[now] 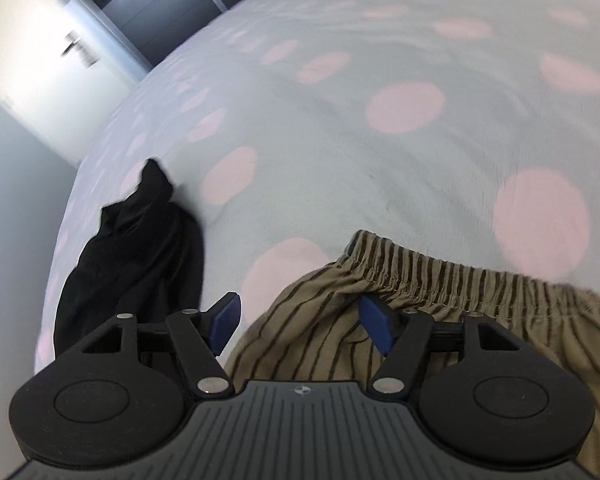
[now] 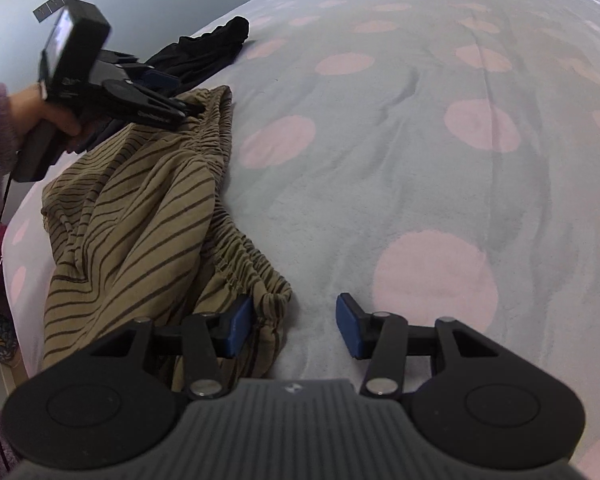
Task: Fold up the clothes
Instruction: 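Grasp the waistband with the right tool while the left tool holds its edge, then lift the trousers by the waistband with both tools and shake them out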
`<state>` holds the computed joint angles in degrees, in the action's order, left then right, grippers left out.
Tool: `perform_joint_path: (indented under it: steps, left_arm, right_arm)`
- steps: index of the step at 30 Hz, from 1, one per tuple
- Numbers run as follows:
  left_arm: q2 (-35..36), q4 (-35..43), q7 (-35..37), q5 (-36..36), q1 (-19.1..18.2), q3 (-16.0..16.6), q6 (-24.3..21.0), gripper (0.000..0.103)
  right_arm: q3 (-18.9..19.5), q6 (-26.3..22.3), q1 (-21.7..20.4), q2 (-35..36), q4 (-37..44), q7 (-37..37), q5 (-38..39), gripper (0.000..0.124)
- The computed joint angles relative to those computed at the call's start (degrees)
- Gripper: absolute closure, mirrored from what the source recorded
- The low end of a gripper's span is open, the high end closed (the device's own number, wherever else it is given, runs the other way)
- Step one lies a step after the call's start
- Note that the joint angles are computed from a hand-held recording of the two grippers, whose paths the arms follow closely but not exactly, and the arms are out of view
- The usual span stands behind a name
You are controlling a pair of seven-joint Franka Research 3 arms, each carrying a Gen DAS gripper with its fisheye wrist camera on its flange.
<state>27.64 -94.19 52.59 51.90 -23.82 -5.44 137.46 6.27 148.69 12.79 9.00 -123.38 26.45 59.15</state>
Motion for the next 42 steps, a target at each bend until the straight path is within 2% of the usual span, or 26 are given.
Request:
perform_joint_path:
  steps: [1,2,3,4,6,10,13,18,22,26,29,35,42]
  left_arm:
    - [0.3,0.3,-0.2,-0.2,0.0,0.0,0.0,0.039]
    - [0.3,0.4,-0.5,-0.6,0.0,0.0,-0.1,0.039]
    - [0.2,0.2,-0.8,-1.5,0.3,-0.3,0.1,0.044]
    - [-0.2,-0.2,-0.7,-2.8,0.8,-0.7,0.7,0.054]
    - [-0.8,-0.5,-0.7,-4.6,1.1,-1.1,0.5,0.063]
    - [-1.0,1.0,-1.9,-8.1,-0.1,-1.9,-5.1,0.095]
    - [-3.2,0.6,-5.9,-7.7,-1.5,-1.9,-7.9,0.103]
    - [-11.0,-2.2,-15.0,-3.4,-3.2,-3.4,-11.3,0.103]
    - [-15.2,-1.3,-16.0,-1.1,-4.4,-6.4,-15.5,0.103]
    - [-16.5,1.2,-15.0,-0.5,-6.2,-9.3,-18.2,0.103]
    - [-14.9,4.4,-13.5,-1.1,-7.9,-10.6,-18.9,0.103]
    - [-8.8,10.4,-10.5,-4.7,-11.2,-10.8,-15.9,0.103]
    - [4.9,24.5,0.9,-9.9,-16.1,-8.2,-18.1,0.094]
  right_arm:
    - [0.0,-0.7,-0.2,0.1,0.2,0.1,0.2,0.081]
    - [-0.1,-1.7,-0.4,0.1,0.4,0.2,0.5,0.091]
    - [-0.2,-2.9,-0.6,0.2,0.6,0.3,0.7,0.102]
    - [-0.3,-4.1,-0.8,0.3,0.8,0.5,0.9,0.104]
    - [-0.2,-3.8,-0.7,-0.4,0.2,-0.6,1.3,0.11]
    - [-0.5,-3.3,-0.5,-2.5,-0.9,-1.3,2.3,0.114]
    - [-1.0,-1.2,-0.2,-5.6,-2.6,-3.7,4.6,0.115]
    - [-3.0,1.6,0.4,-12.7,-5.3,-8.0,7.7,0.115]
    - [-5.7,2.2,1.1,-21.1,-8.8,-11.3,9.3,0.115]
    - [-8.3,1.7,0.3,-30.1,-13.0,-7.8,2.9,0.115]
    - [-10.5,0.1,-1.3,-35.9,-16.5,-4.6,-3.6,0.115]
    - [-14.0,-6.4,-6.5,-42.9,-22.2,1.6,-17.1,0.115]
    - [-16.3,-12.7,-10.5,-41.7,-26.7,3.7,-24.5,0.115]
